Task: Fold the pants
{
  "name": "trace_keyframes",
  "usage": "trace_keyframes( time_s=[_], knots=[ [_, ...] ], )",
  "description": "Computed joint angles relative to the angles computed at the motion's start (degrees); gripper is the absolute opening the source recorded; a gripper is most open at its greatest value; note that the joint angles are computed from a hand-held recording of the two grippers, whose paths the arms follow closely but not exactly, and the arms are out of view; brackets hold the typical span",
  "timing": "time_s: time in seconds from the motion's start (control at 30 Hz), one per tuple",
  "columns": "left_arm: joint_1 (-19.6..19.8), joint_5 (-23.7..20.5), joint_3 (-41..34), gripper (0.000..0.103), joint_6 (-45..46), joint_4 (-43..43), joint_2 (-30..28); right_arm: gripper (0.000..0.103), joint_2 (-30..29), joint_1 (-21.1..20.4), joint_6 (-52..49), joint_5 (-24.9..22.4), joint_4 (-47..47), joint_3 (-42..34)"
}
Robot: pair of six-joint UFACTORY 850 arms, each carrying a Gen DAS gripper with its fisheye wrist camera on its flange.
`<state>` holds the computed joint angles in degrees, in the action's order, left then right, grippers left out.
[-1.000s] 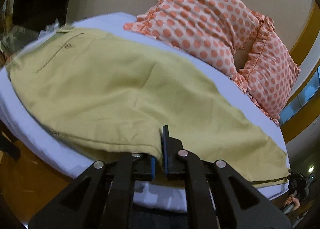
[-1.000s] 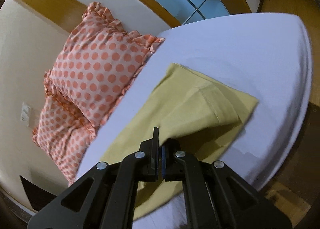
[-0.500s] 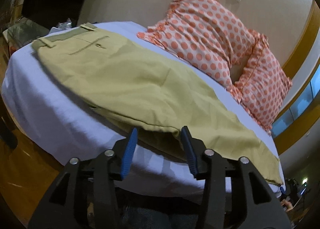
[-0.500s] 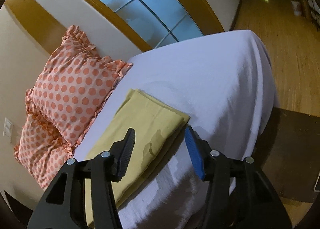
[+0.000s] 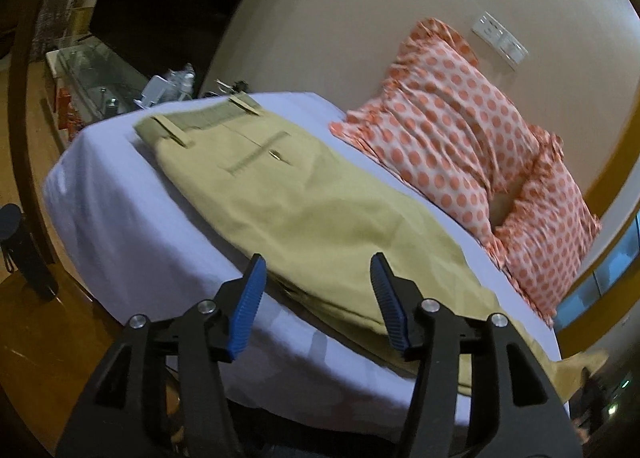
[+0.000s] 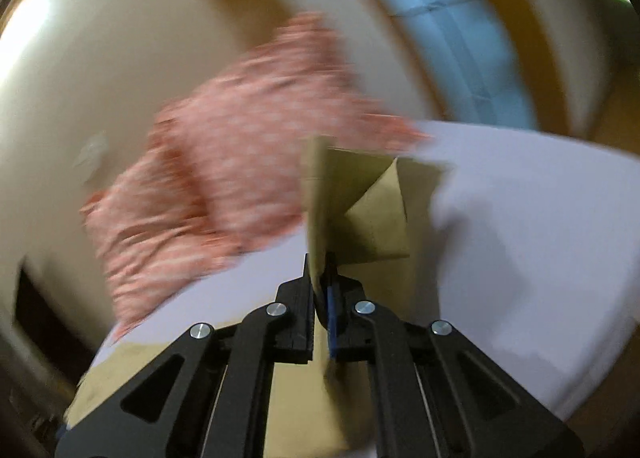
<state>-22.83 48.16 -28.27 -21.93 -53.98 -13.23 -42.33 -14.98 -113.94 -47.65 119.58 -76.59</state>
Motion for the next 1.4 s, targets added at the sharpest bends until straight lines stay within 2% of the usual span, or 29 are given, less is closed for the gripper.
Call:
trace_keyframes(
  time_s=[0.2, 0.23, 0.3, 0.33, 0.4, 0.43, 0.47, 0.53, 0.63, 0.77, 0.9, 0.97, 1.07, 1.13, 1.17, 1.23, 1.3, 1.33, 1.37, 1.4],
  knots=[
    [1.8, -0.5, 1.3, 0.060, -0.7, 0.8, 0.7, 0.005, 0.5, 12.6, 4.8, -11.4, -19.8, -4.0],
    [2.3, -1.2, 1.3, 0.061, -0.9, 1.5, 0.7, 0.006, -0.3, 14.6, 6.3, -11.7, -23.6, -5.1],
    [3.0, -2.1, 1.4, 0.061, -1.7, 2.7, 0.6, 0.007, -1.8, 19.4, 10.4, -8.5, -34.4, -7.5],
    [3.5, -2.7, 1.7, 0.061, -2.5, 3.7, 0.7, 0.011, -2.3, 22.4, 12.6, -5.4, -40.4, -7.7],
    [4.3, -3.4, 2.1, 0.061, -4.1, 5.2, 0.9, 0.020, -3.1, 24.9, 16.9, -3.9, -47.8, -7.9],
    [4.8, -3.7, 2.5, 0.062, -5.4, 6.3, 1.1, 0.036, -3.1, 25.0, 17.0, -4.4, -48.0, -7.5],
    [5.4, -3.7, 2.9, 0.062, -6.7, 7.4, 1.2, 0.063, -3.0, 24.6, 16.9, -5.0, -47.6, -7.0],
    [6.8, -3.8, 3.5, 0.062, -8.8, 9.3, 1.3, 0.081, -2.5, 23.1, 15.3, -6.3, -44.0, -5.9],
    [10.1, -3.8, 4.2, 0.062, -13.6, 13.1, 1.5, 0.082, -1.3, 21.3, 13.3, -8.3, -40.2, -4.7],
    [16.6, -2.5, 5.5, 0.060, -28.0, 26.9, 0.8, 0.083, -1.4, 20.0, 13.4, -9.4, -39.0, -5.0],
    [20.8, 0.1, 5.2, 0.062, -37.1, 37.5, -0.6, 0.085, -2.0, 19.5, 13.1, -10.6, -38.9, -5.3],
    [23.3, 2.9, 4.9, 0.064, -43.3, 43.3, -1.9, 0.085, -2.3, 19.7, 13.6, -10.9, -39.4, -5.4],
    [26.7, 10.9, 5.1, 0.065, -53.5, 50.6, -5.0, 0.085, -3.0, 20.1, 13.8, -11.9, -39.6, -5.8],
    [27.8, 12.5, 5.1, 0.062, -57.2, 52.5, -5.8, 0.085, -3.0, 20.0, 13.4, -12.1, -39.5, -5.6],
    [28.1, 12.3, 5.0, 0.061, -57.8, 53.3, -6.0, 0.085, -3.1, 19.9, 13.4, -12.3, -39.5, -5.5],
    [27.8, 9.5, 4.3, 0.045, -57.8, 52.5, -5.9, 0.085, -3.5, 19.5, 13.9, -13.1, -39.6, -6.0],
    [28.1, 2.6, 2.1, 0.038, -54.4, 52.6, -5.0, 0.085, -4.1, 19.1, 14.6, -13.5, -39.6, -6.7],
    [28.1, -2.8, 0.4, 0.034, -51.2, 51.8, -4.5, 0.085, -4.4, 19.0, 15.1, -13.6, -39.7, -7.0],
    [28.7, -5.7, -0.9, 0.033, -50.0, 52.8, -4.4, 0.085, -4.8, 18.7, 15.7, -13.9, -39.8, -7.4],
    [29.0, -8.4, -2.4, 0.026, -48.9, 52.9, -4.8, 0.085, -4.9, 18.6, 15.9, -14.0, -39.8, -7.5]
  ],
)
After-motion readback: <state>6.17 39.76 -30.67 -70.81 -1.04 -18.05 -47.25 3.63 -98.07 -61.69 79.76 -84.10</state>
